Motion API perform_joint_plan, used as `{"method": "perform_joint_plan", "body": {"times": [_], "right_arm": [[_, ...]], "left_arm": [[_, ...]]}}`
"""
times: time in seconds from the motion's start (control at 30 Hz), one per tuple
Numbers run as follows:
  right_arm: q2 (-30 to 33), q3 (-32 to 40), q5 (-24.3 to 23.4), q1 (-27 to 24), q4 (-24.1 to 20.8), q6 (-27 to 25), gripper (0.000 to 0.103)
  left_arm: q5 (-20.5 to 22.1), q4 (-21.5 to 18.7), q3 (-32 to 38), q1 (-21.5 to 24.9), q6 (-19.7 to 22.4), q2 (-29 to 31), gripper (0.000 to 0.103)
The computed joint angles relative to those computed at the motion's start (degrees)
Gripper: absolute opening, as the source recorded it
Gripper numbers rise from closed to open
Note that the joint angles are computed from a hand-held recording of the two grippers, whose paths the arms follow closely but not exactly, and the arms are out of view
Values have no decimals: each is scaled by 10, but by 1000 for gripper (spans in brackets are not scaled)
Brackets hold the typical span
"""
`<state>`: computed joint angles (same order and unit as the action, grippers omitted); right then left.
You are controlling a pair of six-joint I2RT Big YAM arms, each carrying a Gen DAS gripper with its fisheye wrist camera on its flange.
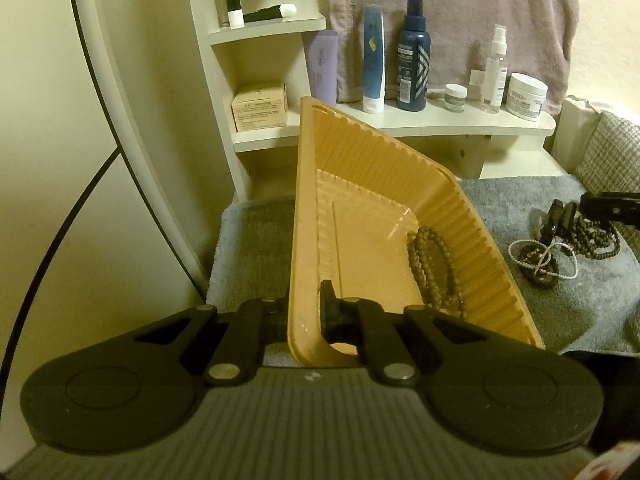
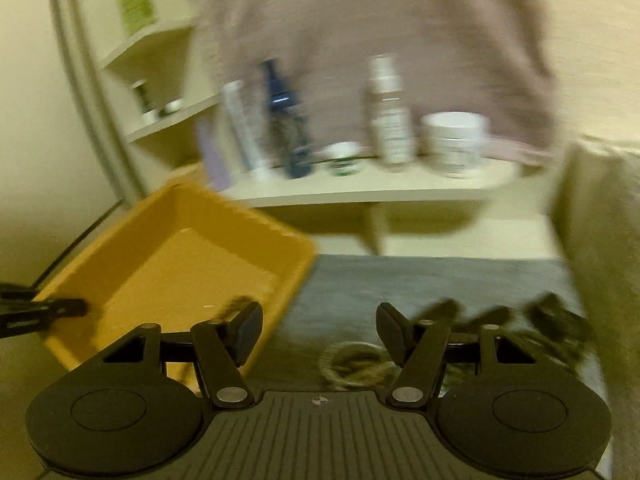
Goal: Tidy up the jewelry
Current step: 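Open the right gripper to drop the necklace in the tray, then grasp the white pearl strand with the right gripper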
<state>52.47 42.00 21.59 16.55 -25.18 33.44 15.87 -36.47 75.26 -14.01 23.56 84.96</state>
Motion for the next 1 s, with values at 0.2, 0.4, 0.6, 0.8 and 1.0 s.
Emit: {"method": "perform_joint_plan", "body": {"times": [0.2, 0.4, 0.6, 0.8, 1.0], "right_arm": [[-44, -31, 77, 11, -61, 25, 63], [-66, -59, 99, 2, -102, 56, 63], [-64, -76, 81, -11, -89, 38, 63], [-27, -77, 29, -20, -41, 6, 48], [18, -76, -7, -41, -10, 6, 28]], "left_arm": [[-6, 0, -1, -3, 4, -1, 7], [-8, -2, -3, -4, 9, -2, 7], [-9, -4, 0, -5, 14, -2, 8], [-11, -2, -2, -6, 11, -3, 8], [-13, -6, -1, -7, 12, -4, 8]]}}
